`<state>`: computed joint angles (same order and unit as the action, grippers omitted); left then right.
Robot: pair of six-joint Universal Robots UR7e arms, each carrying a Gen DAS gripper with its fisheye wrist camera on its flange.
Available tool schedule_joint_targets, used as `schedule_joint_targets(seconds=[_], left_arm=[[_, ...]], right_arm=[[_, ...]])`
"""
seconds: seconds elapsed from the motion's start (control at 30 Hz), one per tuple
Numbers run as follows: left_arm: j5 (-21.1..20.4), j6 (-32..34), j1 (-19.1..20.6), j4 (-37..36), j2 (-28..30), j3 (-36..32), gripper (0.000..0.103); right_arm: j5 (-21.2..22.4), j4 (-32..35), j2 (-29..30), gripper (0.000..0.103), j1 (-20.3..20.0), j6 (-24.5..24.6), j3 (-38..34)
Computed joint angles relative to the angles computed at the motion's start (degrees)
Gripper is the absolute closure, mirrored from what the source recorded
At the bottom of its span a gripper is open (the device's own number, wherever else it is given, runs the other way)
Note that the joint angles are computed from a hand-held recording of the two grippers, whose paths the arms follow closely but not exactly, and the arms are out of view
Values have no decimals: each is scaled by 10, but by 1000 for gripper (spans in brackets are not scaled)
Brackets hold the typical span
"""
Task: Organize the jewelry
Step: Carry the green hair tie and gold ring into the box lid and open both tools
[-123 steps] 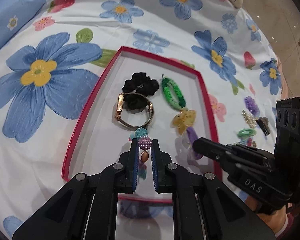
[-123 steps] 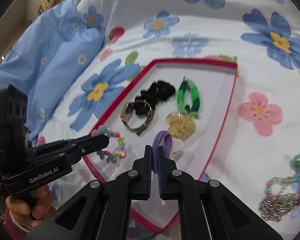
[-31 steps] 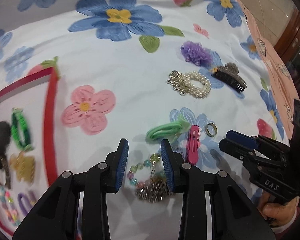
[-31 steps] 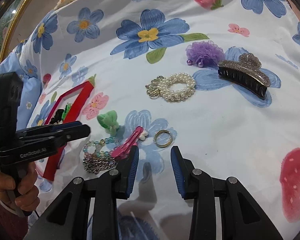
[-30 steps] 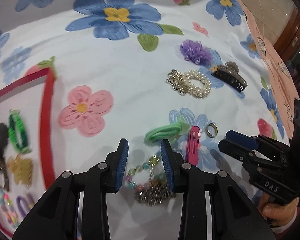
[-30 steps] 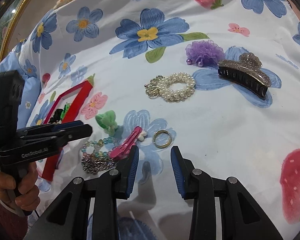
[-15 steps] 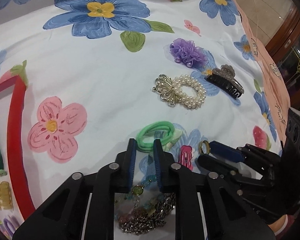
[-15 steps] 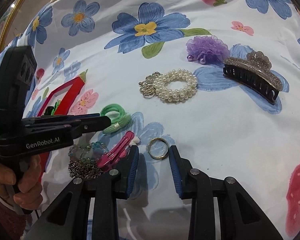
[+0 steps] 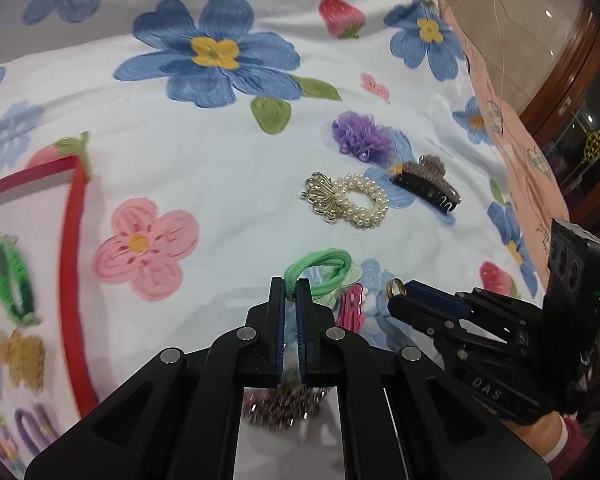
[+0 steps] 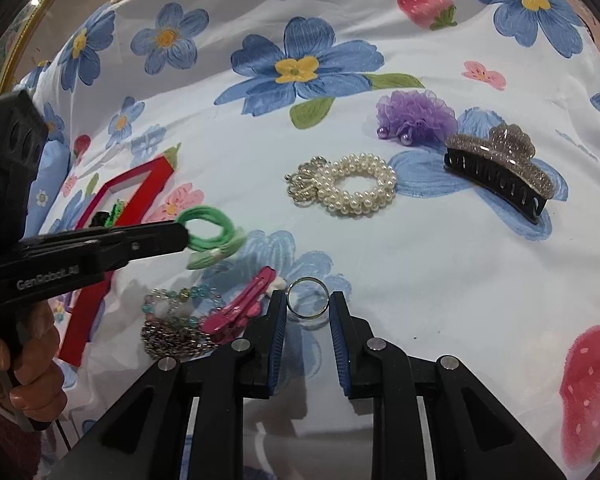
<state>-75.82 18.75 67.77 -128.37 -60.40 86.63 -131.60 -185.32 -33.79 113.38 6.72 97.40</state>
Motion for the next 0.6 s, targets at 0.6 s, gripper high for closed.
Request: schedule_joint_targets(seconds=[0.6], left_arm=[[7, -60, 53, -34, -136, 57, 99]], right_arm=[[54, 44, 45, 81, 56, -26, -78]])
